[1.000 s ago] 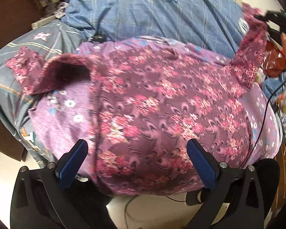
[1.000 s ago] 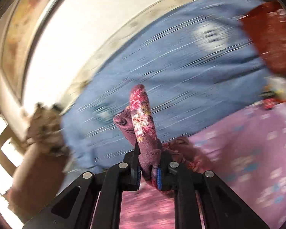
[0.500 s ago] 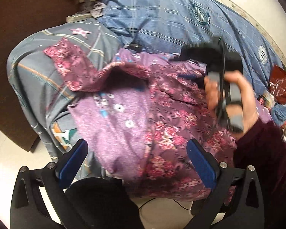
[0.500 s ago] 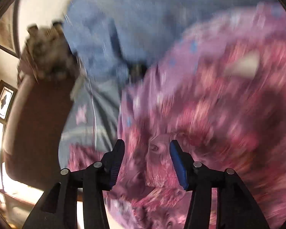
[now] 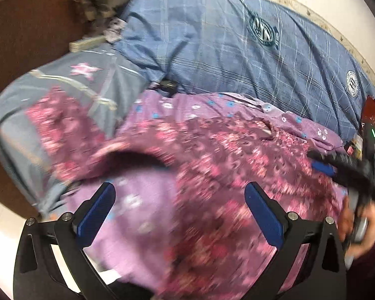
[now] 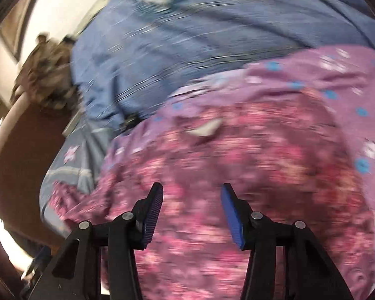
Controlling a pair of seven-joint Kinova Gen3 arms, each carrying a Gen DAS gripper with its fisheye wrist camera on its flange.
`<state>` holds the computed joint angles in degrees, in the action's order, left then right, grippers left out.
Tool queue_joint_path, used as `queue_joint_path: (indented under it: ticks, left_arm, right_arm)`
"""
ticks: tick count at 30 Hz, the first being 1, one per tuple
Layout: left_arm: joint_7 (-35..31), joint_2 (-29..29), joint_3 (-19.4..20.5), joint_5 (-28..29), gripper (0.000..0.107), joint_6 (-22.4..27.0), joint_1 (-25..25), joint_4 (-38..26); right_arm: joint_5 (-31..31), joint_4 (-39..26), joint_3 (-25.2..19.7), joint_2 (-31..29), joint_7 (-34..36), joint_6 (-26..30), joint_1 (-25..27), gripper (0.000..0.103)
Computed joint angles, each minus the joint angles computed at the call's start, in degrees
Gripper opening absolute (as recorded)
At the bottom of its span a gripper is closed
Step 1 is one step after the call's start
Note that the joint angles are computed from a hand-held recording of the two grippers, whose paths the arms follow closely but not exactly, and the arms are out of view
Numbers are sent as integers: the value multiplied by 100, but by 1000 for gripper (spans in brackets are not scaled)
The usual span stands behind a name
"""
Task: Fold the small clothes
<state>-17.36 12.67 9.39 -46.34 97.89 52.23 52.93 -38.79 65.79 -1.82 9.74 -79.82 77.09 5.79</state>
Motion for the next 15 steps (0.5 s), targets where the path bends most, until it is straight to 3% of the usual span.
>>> queue_joint_path:
  ticks: [5, 7, 10, 12, 15]
  left_arm:
    - [-809, 1050, -379, 358, 103, -91, -403, -1166]
    - [-1148, 1555, -561, 577, 103, 91, -568, -1686]
    - [-1468, 2175, -221, 1231, 103, 555, -1203, -2333]
    - [-1321, 2209, -278, 1604, 101, 650, -1330, -2379]
    - [-1122, 1697, -799, 1585, 98, 365, -848, -2071]
  right_arm:
    - [122, 174, 49, 200, 108, -197, 247, 42]
    - [533, -21, 214, 379, -111, -83, -54, 42]
    - [878, -443, 96, 669, -397, 227, -121, 42]
    - [1016, -630, -62, 700, -202, 360, -77, 44]
    - [556, -305, -204, 419, 302, 18, 177, 44]
